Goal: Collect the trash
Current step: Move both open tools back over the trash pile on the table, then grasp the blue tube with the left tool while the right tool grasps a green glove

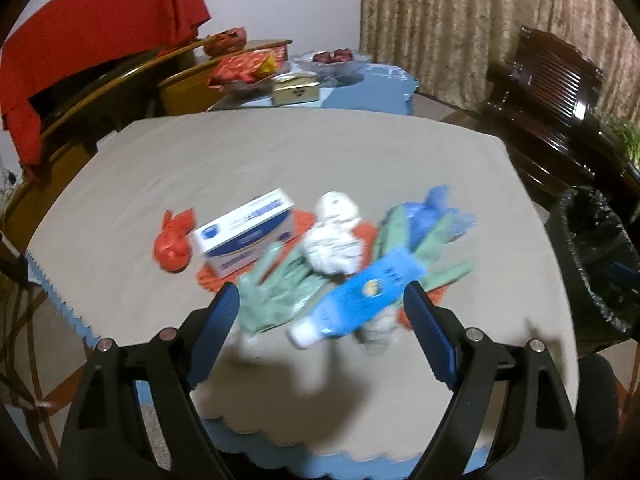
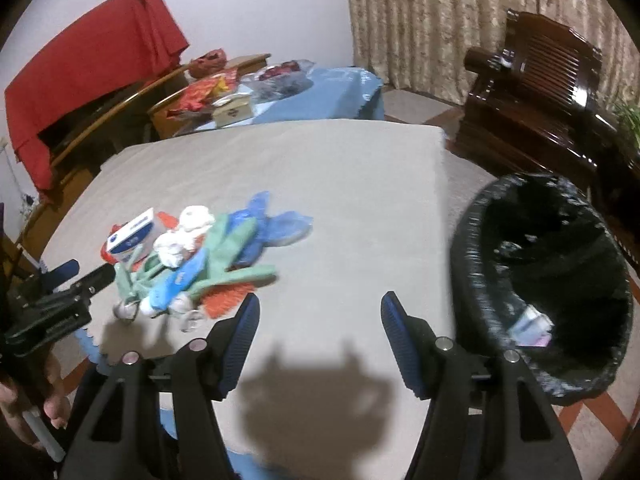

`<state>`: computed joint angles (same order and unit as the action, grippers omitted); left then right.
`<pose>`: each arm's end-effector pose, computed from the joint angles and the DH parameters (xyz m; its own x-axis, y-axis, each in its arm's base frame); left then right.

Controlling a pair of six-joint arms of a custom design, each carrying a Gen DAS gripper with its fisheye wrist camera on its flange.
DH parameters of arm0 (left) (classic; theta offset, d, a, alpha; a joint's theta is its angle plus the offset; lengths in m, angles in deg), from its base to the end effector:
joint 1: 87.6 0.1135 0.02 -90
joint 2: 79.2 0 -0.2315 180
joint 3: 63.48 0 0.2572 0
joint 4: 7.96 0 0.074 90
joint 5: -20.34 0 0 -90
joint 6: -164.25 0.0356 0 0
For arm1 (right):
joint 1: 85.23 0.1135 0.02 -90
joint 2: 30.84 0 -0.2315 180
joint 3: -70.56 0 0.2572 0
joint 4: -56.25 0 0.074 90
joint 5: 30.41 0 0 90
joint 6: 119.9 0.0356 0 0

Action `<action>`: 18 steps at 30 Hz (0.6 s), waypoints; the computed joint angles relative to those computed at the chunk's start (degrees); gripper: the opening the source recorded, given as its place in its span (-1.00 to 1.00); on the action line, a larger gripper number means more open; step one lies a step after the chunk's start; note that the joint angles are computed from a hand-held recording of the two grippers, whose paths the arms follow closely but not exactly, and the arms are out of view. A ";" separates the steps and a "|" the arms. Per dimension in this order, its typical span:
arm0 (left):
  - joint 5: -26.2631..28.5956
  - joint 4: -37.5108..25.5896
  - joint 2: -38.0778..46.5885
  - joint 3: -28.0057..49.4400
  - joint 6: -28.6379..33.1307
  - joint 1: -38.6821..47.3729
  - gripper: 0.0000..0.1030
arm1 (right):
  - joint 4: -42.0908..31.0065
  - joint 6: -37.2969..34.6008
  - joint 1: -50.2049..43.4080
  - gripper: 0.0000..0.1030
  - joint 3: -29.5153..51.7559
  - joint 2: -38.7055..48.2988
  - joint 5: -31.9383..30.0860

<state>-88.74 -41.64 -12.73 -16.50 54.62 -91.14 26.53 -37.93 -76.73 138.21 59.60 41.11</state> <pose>0.2348 -0.0029 0.1538 -0.7064 -0.2744 -0.6525 -0.3976 0.9164 0.0451 0.3193 0.0591 0.1599 -0.7308 -0.2432 -0.6378 -0.4374 0.8842 0.1640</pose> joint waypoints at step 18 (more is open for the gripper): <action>11.11 17.95 16.88 -4.24 15.26 9.76 0.52 | 6.40 6.15 13.21 0.21 3.36 10.77 9.60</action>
